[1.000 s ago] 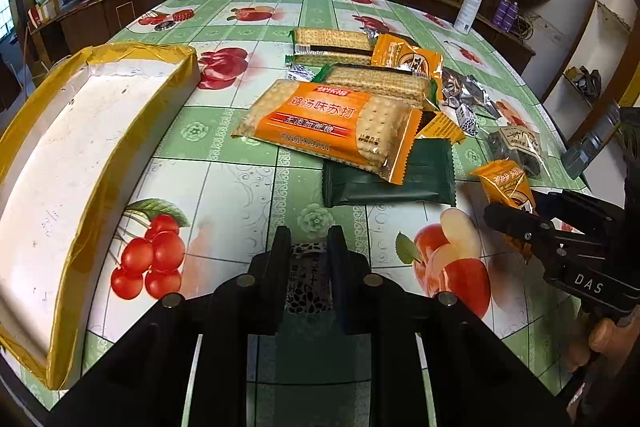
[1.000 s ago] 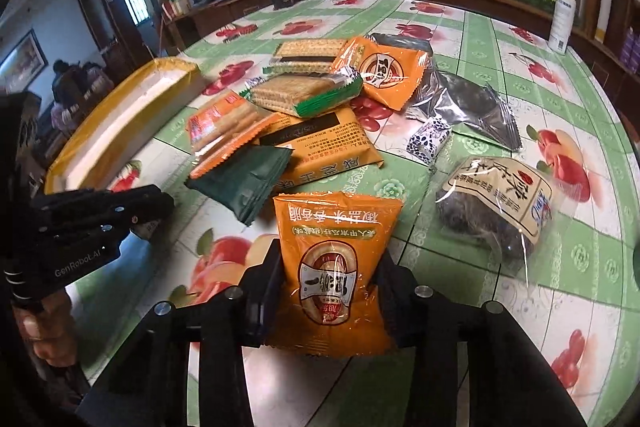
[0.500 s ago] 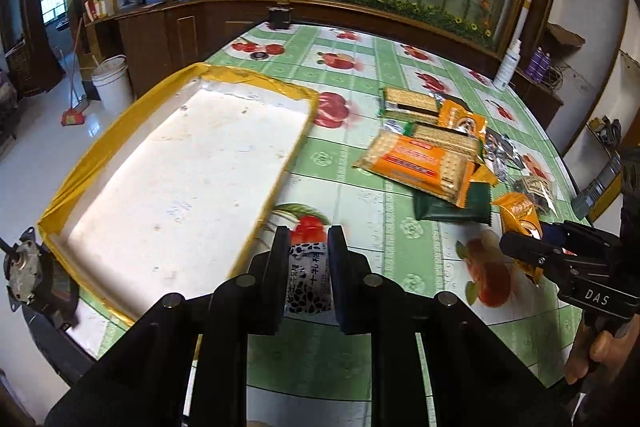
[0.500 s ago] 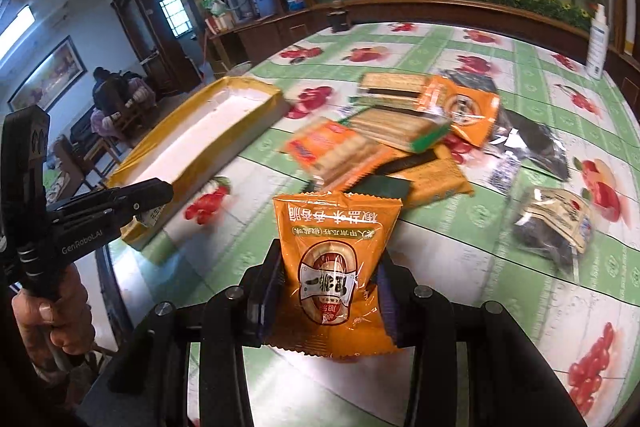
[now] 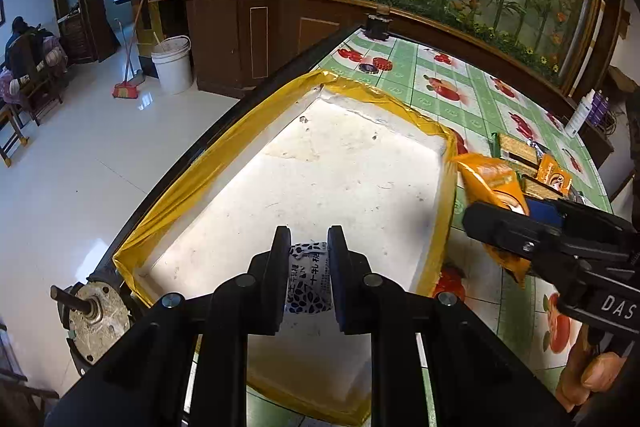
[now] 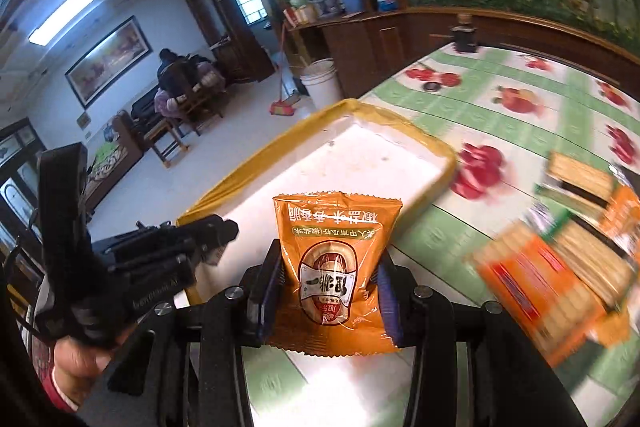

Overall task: Organize snacks
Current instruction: 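Carry both held snacks over the yellow tray and open both tools to drop them, then grasp the orange soda-cracker pack with the left tool while the right tool grasps the dark green packet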

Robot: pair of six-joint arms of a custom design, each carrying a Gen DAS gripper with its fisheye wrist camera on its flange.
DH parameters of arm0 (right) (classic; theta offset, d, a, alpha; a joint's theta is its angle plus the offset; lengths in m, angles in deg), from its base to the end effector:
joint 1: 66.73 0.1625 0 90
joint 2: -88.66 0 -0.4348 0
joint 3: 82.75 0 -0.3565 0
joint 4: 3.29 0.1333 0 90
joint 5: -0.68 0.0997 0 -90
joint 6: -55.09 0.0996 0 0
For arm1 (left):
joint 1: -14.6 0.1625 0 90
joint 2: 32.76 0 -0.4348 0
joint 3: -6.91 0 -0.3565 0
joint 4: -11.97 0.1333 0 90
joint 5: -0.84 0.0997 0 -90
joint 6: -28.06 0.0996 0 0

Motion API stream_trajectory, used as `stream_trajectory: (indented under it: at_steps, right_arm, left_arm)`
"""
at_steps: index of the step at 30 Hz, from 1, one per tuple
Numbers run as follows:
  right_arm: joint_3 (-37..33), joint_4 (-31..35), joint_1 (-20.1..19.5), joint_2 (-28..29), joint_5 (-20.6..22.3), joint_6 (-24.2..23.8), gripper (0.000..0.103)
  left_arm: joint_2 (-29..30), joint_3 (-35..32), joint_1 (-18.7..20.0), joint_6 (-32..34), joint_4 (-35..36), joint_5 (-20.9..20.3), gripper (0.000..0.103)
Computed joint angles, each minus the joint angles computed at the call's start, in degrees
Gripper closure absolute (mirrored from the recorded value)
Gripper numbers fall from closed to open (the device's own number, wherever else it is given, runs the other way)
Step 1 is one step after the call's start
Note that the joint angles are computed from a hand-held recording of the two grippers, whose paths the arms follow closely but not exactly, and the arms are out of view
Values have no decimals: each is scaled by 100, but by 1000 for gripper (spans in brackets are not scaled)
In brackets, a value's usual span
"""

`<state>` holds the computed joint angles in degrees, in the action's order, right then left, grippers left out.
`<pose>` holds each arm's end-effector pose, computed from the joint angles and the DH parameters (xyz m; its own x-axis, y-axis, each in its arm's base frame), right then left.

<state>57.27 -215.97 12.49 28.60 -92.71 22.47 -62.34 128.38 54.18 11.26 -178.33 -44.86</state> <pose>0.0466 -0.4363 0.1828 -0.8937 -0.1986 0.4023 -0.4088 0.7298 -0.5480 -0.2372 -0.4593 -0.0351 -0.7323 0.2836 -0.6191 0.5754 0.7440 -0.3397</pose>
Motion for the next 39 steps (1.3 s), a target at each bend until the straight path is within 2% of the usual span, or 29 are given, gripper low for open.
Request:
stream_trajectory:
  at_steps: [4, 10, 12, 13, 14, 15, 23, 26, 29, 32, 37, 39]
  right_arm:
    - [-751, 526, 306, 579, -347, 46, 61]
    - [-1316, 992, 348, 1053, -566, 135, 59]
    - [-1370, 1073, 329, 1084, -579, 155, 57]
    - [-1392, 1102, 319, 1089, -582, 169, 57]
    - [-1395, 1118, 304, 1078, -572, 180, 56]
    - [-1382, 1105, 289, 1058, -561, 189, 56]
    - [-1191, 1137, 106, 722, -211, 364, 54]
    - [-971, 980, 61, 540, -92, 407, 52]
    - [-568, 565, -75, 296, 65, 448, 38]
    - [-73, -40, -319, 90, 158, 392, 38]
    - [772, -926, -963, -300, 444, 249, 38]
    - [1141, -1306, -1352, -463, 674, 131, 38]
  left_arm:
    - [31, -125, 228, -54, 162, -76, 87]
    - [23, -143, 368, -134, 340, -86, 86]
    - [11, -133, 375, -197, 352, -26, 75]
    - [1, -104, 368, -210, 313, 8, 56]
    - [4, -77, 357, -203, 234, 66, 42]
    - [20, -30, 314, -226, 152, 165, 36]
    - [-85, 118, 196, -440, 111, 317, 35]
    - [-143, 162, 145, -587, 222, 315, 33]
    - [-134, 208, 51, -596, 169, 255, 33]
    - [-92, 234, -104, -572, 131, 172, 33]
    - [36, 226, -381, -478, 69, -89, 21]
    - [105, 174, -505, -473, 183, -178, 21]
